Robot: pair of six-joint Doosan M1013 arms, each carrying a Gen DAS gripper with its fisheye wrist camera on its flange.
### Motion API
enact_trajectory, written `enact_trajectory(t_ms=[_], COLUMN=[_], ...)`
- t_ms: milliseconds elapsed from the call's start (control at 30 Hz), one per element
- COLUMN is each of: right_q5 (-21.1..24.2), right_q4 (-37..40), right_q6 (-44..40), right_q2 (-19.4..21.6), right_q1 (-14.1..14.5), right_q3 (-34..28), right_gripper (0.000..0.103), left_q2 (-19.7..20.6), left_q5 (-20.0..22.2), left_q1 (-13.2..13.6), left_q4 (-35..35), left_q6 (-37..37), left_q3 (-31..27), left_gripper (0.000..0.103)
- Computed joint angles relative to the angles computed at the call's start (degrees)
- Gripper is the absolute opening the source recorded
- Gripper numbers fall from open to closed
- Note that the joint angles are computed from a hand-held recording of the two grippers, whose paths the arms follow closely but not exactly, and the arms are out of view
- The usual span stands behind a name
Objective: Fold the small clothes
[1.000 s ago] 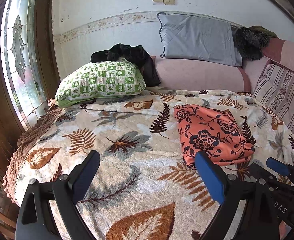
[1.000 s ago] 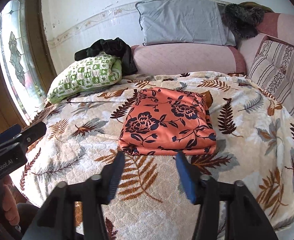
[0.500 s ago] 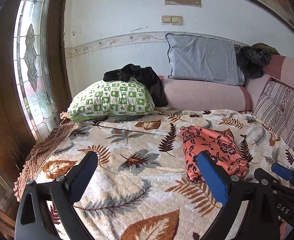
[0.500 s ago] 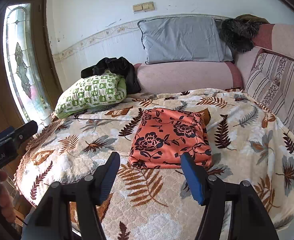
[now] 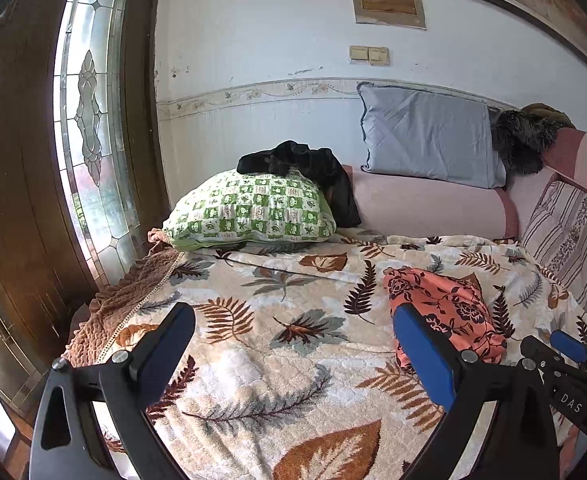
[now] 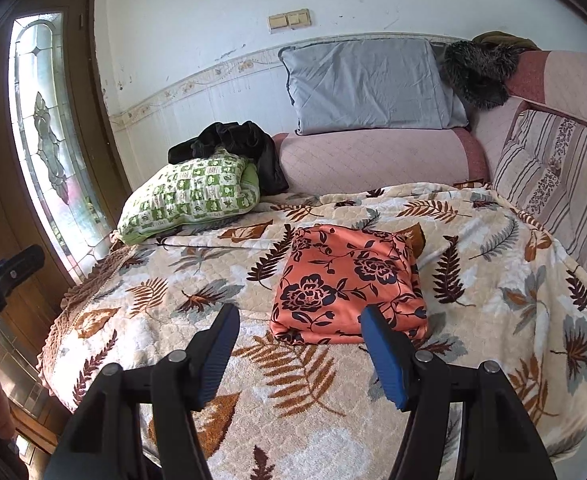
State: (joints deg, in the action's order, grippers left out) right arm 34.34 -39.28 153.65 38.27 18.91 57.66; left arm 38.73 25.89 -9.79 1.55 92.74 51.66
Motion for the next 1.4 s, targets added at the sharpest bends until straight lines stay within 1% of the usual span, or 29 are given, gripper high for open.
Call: enact_trajectory(t_ms=[67,200,300,400,467,533,633,700,767,833,900,933,1033,1133,1167,1300,1400], right_q5=[0.9,1.9,1.9,2.4,2.7,2.8,2.9,2.5,1.9,2.2,2.9,3.2,3.6,4.6,4.4,3.5,4.0], right_q4=[0.6,-1.0,-1.0,-0.7,-1.2,-1.0,-3.9,-5.9,-6.3,-6.0,-6.2,-6.0,-1.8,-1.9,-1.8,-0.3,1.0], right_q6=[-0.8,-0.4,-0.5,-1.2,-1.1,-2.1,-0.8,1.0,1.5,1.0,1.0,0.9,-2.5,-2.5,-2.2,-1.8,-3.1], right_q2=[0.1,0.3,0.3,0.4,0.3,0.2,-0.1,-0.6,-0.8,-0.6,-0.3,-0.2,0.3,0.6,0.6,0.7,1.5], right_q1=[0.0,0.7,1.2,1.7,2.1,2.2,2.7,2.9,2.7,2.7,2.7,2.7,2.0,1.5,1.2,-0.2,-1.0], right_q3=[-1.4,-4.0,-5.6,-7.4,-8.6,-9.9,-11.1,-11.0,-11.0,-11.2,-11.0,-10.6,-9.6,-8.6,-8.0,-6.9,-7.7], right_gripper=[0.067,0.067,0.067,0.067,0.067,0.067,0.067,0.07,0.071,0.072,0.072,0.072,0.072,0.072,0.072,0.072,0.072], left_q2=[-0.8,-2.4,-3.2,-3.8,-4.4,-5.0,-5.5,-5.7,-5.8,-5.6,-5.0,-4.6,-2.5,0.0,0.8,3.8,5.8], left_q5=[0.6,-0.8,-0.8,-0.1,-0.6,-1.4,-2.1,-2.7,-3.1,-3.8,-4.0,-3.6,-1.2,1.4,2.5,5.3,7.3], left_q1=[0.7,2.0,2.8,3.5,3.7,3.9,4.1,4.1,4.2,4.4,4.5,4.4,4.0,3.2,2.9,1.9,0.9], left_q4=[-0.3,-0.1,2.3,2.9,5.3,6.1,4.6,3.9,2.1,-0.3,-1.0,-0.2,3.2,7.8,8.5,7.2,7.6], left_q6=[0.1,-0.9,-3.1,-3.6,-5.9,-6.6,-5.3,-4.3,-2.4,-0.9,-1.0,-2.2,-5.1,-9.3,-9.8,-7.9,-6.8], left_q3=[0.4,1.9,2.1,1.8,2.1,2.3,2.3,2.4,2.4,2.4,2.1,1.6,-0.9,-4.2,-5.5,-10.1,-13.5], left_gripper=[0.1,0.1,0.1,0.1,0.1,0.1,0.1,0.1,0.101,0.101,0.103,0.103,0.103,0.103,0.103,0.103,0.103])
